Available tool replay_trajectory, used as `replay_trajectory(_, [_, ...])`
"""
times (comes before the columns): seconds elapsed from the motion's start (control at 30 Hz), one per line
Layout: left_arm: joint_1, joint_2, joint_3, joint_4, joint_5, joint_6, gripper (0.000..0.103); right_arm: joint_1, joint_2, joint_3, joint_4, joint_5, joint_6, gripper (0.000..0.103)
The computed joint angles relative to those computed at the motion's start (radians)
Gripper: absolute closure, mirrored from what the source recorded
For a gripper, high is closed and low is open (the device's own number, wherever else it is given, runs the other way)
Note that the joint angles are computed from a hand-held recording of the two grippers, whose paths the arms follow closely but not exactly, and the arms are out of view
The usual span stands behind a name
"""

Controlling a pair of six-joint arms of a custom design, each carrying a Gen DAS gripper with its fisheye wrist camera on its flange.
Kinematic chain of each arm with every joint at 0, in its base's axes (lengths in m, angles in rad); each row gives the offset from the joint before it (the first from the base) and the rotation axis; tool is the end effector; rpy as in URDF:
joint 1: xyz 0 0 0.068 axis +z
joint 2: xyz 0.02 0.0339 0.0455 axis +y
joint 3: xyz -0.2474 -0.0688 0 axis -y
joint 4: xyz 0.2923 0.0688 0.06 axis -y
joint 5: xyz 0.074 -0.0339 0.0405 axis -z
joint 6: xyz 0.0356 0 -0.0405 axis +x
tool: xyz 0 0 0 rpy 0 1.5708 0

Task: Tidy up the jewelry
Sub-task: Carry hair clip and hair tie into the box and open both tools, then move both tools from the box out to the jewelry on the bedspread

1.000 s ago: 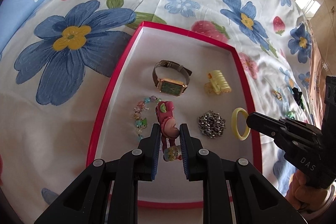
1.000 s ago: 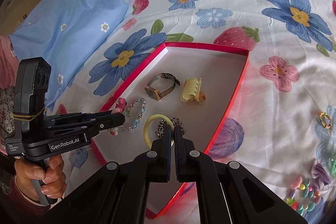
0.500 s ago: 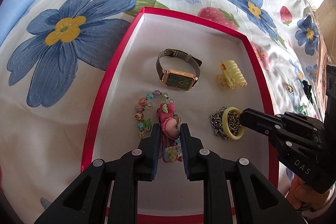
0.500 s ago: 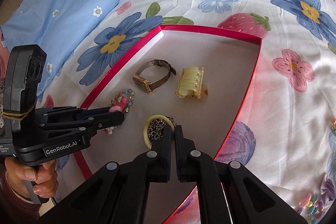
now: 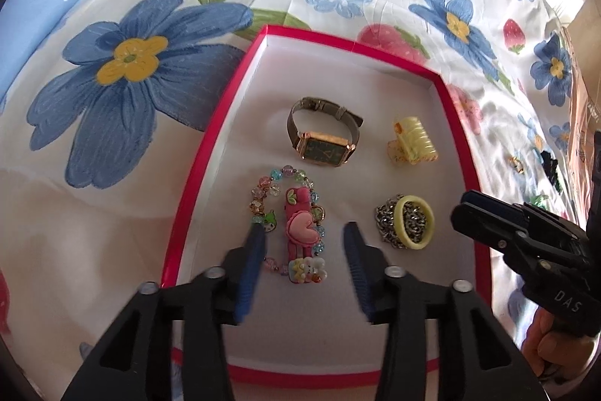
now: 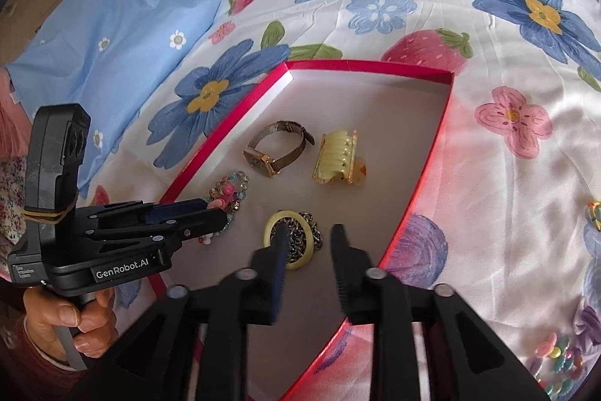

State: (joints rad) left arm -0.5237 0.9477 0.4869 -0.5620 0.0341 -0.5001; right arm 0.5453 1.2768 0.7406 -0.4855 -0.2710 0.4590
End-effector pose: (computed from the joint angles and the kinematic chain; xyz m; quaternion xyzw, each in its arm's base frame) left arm 0.1910 -0.1117 0.1446 0.0160 0.9624 -0.1468 0.2278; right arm 0.2402 0.1569 0.1602 -0.0777 0.9513 0.2433 0.1729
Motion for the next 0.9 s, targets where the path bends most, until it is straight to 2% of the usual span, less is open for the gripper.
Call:
replay_trajectory(0.23, [-0.029,-0.243,-0.060,-0.097,-0.018,-0.069,0.054,-0.045,-0.198,-0.070,-0.063,0.013,0.023,0.070])
replay_trajectory(0.3, [-0.048,-0.308,-0.071,-0.130,-0.023,-0.095,0.050,-0.066,-0.265,-0.090,-0.096,0.015,0.023,0.066])
replay_trajectory(0.47, [-0.101,-0.396,-0.080,-0.173,-0.028,-0.145,0.050,-0.134,-0.423,-0.129,-0.201,0.015,0.007,0.064])
replay_trajectory(0.7, [-0.214,-0.385,-0.054,-0.170,-0.063,-0.185,0.049,-0.253,-0.628,-0.174,-0.367,0.011,-0.040,0.064])
replay_trajectory(0.9, [-0.316,-0.292,-0.018,-0.111,-0.082,-0.203,0.047,-0.392,-0.810,-0.214,-0.537,-0.003,-0.109,0.062])
